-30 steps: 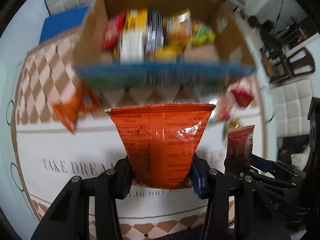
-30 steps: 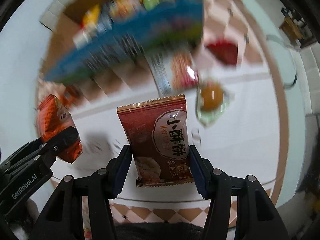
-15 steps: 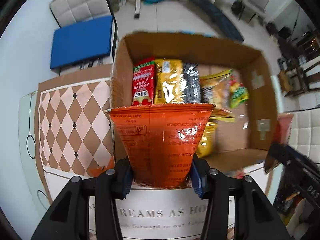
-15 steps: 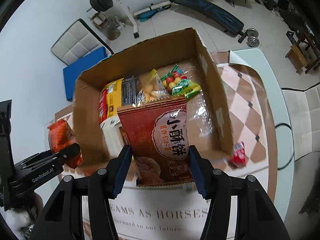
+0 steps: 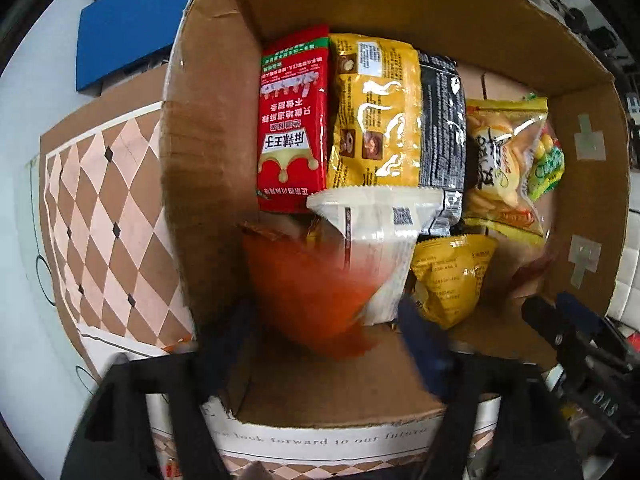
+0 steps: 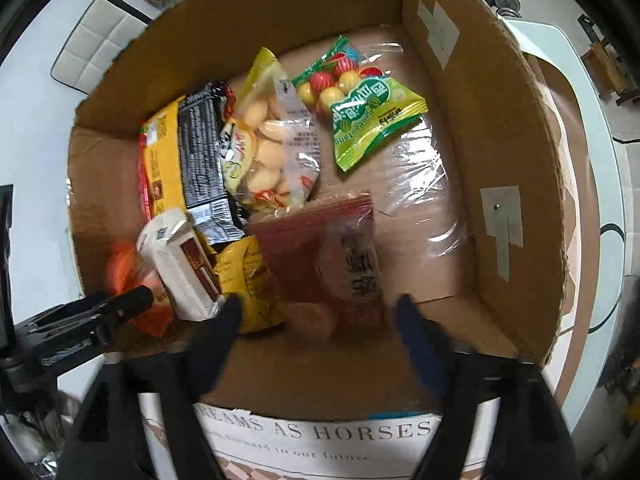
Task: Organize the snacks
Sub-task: 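Carry the chip bag and cookie packet into the box and open both tools, then withdraw both tools from the box toward the remaining snacks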
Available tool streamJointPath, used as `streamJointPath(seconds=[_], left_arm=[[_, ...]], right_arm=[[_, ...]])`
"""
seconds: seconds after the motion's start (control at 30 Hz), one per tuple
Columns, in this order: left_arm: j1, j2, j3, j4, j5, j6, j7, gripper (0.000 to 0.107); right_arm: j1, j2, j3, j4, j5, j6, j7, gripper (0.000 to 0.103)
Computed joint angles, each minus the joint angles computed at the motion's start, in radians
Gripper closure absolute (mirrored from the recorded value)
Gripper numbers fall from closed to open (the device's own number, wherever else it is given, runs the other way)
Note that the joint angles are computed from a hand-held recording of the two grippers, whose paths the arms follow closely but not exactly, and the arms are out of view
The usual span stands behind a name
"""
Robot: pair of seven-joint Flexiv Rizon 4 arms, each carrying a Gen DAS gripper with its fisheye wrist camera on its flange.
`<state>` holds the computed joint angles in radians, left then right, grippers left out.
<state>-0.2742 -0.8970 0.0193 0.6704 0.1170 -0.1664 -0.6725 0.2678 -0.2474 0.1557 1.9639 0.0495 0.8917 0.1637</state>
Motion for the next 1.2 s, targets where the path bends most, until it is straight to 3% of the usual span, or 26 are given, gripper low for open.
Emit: streamJointPath(seconds=[0.47,0.8,1.2], left_arm=[[0.039,0.077,-0.027,0.13,-0.062,0.108,-0.019,0.027],[0.113,0.262,-0.074,0.424,-0.191,0.326,0.027,0.027],[0.222,0.477,-0.1,0.705,-0.402,0.515,0.201,0.027]], right_arm=[[0.013,0.043,-0.003,-0.034,-0.071,-0.144,-0.012,0.015],[0.064,0.094,0.01,-0.08,-0.208,-0.344,0.036,0.015],[0.139,0.164,0.053,-0.116,-0.372,-0.518,0.168,0.015]])
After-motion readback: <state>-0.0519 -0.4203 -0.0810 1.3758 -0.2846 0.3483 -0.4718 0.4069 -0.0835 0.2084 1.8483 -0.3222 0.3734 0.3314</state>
